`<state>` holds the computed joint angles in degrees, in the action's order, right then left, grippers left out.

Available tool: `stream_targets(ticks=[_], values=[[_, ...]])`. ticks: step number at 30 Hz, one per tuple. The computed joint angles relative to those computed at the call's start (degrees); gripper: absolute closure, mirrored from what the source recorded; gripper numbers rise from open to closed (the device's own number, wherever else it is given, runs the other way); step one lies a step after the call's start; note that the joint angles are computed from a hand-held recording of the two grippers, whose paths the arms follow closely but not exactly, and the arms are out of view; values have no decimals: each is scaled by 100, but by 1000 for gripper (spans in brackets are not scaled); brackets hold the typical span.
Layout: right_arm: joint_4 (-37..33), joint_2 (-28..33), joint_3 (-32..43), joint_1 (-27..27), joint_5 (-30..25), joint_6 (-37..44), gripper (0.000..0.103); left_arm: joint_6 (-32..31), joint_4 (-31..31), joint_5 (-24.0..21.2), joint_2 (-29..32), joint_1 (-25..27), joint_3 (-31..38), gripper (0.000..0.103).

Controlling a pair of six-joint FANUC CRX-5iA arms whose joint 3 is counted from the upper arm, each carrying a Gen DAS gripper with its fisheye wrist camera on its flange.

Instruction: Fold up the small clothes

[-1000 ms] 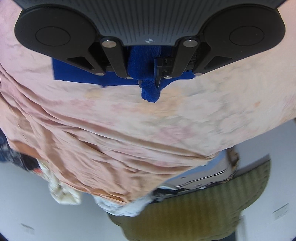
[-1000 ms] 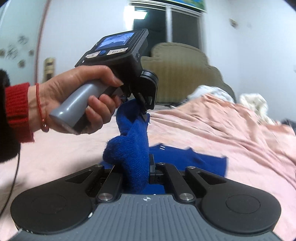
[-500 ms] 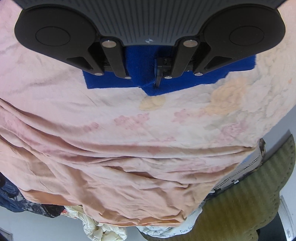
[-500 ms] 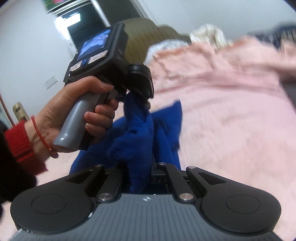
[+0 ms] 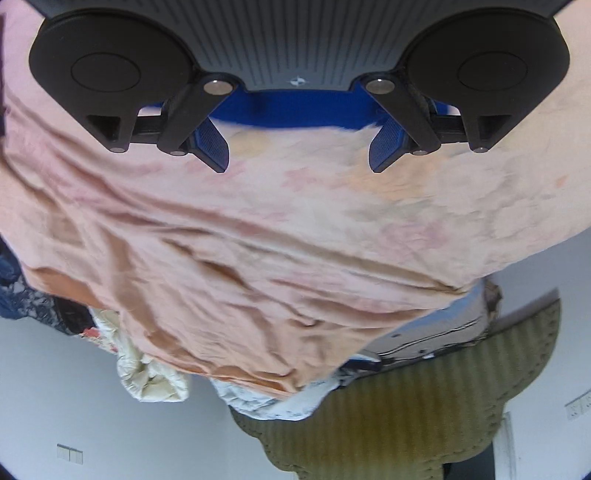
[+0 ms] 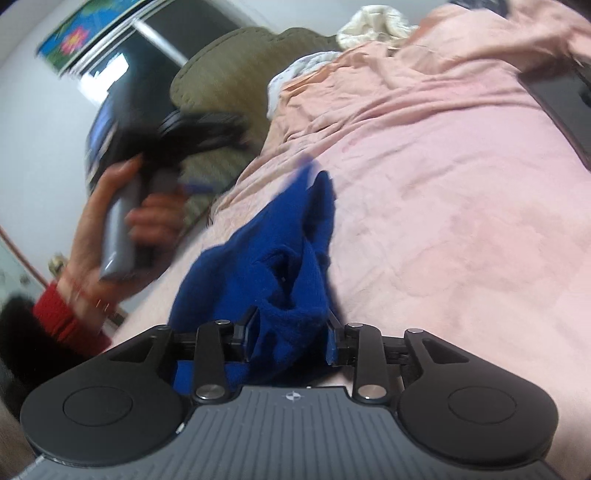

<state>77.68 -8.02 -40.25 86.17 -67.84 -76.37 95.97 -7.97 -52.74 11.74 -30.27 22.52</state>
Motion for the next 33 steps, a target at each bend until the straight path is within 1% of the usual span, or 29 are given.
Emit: stream_targets(ticks=[2, 5, 7, 8, 9, 10, 12, 14, 16, 17, 18, 20, 21, 22, 23, 24, 25, 28, 30, 31, 32, 33], values=[[78, -62, -120, 27, -77, -384, 61, 106, -366, -126, -188, 18, -158, 20], [38, -168, -227, 35, -91, -673, 61, 86, -606, 0, -553, 178, -647, 20], [41, -258, -234, -34, -118, -626, 51, 105, -670, 125, -745, 340, -915, 20], [16, -306, -189, -102, -106, -356, 46, 65, -598, 156, -798, 445, -1004, 20], [-5, -379, -131, -266, 37, 86, 36, 0, -450, 173, -848, 577, -1101, 20], [45, -451, -95, -512, 270, 530, 34, -59, -255, 191, -871, 725, -1187, 20], [118, -545, -47, -1018, 728, 992, 34, -248, 237, 268, -912, 1026, -1388, 20], [318, -672, -69, -1754, 1658, 1307, 34, -487, 766, 310, -897, 1286, -1556, 20], [206, -648, 43, -2449, 2626, 1806, 34, -785, 1360, 331, -839, 1510, -1725, 20], [43, -583, 136, -2667, 2927, 2125, 34, -979, 1667, 353, -807, 1604, -1818, 20], [-155, -496, 248, -2846, 3154, 2497, 38, -1101, 1865, 387, -778, 1649, -1892, 20], [-432, -372, 397, -3058, 3452, 3012, 51, -1180, 2121, 580, -788, 1705, -2086, 21], [-563, -318, 462, -3070, 3444, 3168, 67, -1334, 2341, 713, -814, 1752, -2226, 26], [-656, -272, 521, -3040, 3350, 3310, 84, -1622, 2674, 825, -824, 1803, -2375, 38], [-664, -248, 539, -2993, 3254, 3395, 88, -1931, 3014, 804, -794, 1852, -2459, 70], [-616, -254, 523, -2965, 3210, 3436, 88, -2229, 3385, 715, -731, 1904, -2510, 90], [-533, -237, 515, -2962, 3184, 3432, 89, -2359, 3625, 745, -712, 1920, -2584, 93], [-332, -172, 545, -2954, 3053, 3466, 91, -2390, 3719, 1396, -917, 1857, -2927, 100], [-137, -89, 592, -3053, 3032, 3479, 92, -2286, 3700, 1734, -1013, 1864, -3074, 101], [-92, -35, 647, -3080, 2993, 3521, 92, -2126, 3619, 1750, -995, 1891, -3046, 101], [-111, 4, 696, -3101, 2981, 3598, 92, -1928, 3433, 1669, -923, 1904, -2930, 101], [-211, 62, 770, -3113, 2979, 3766, 92, -1640, 3108, 1537, -843, 1889, -2761, 101]])
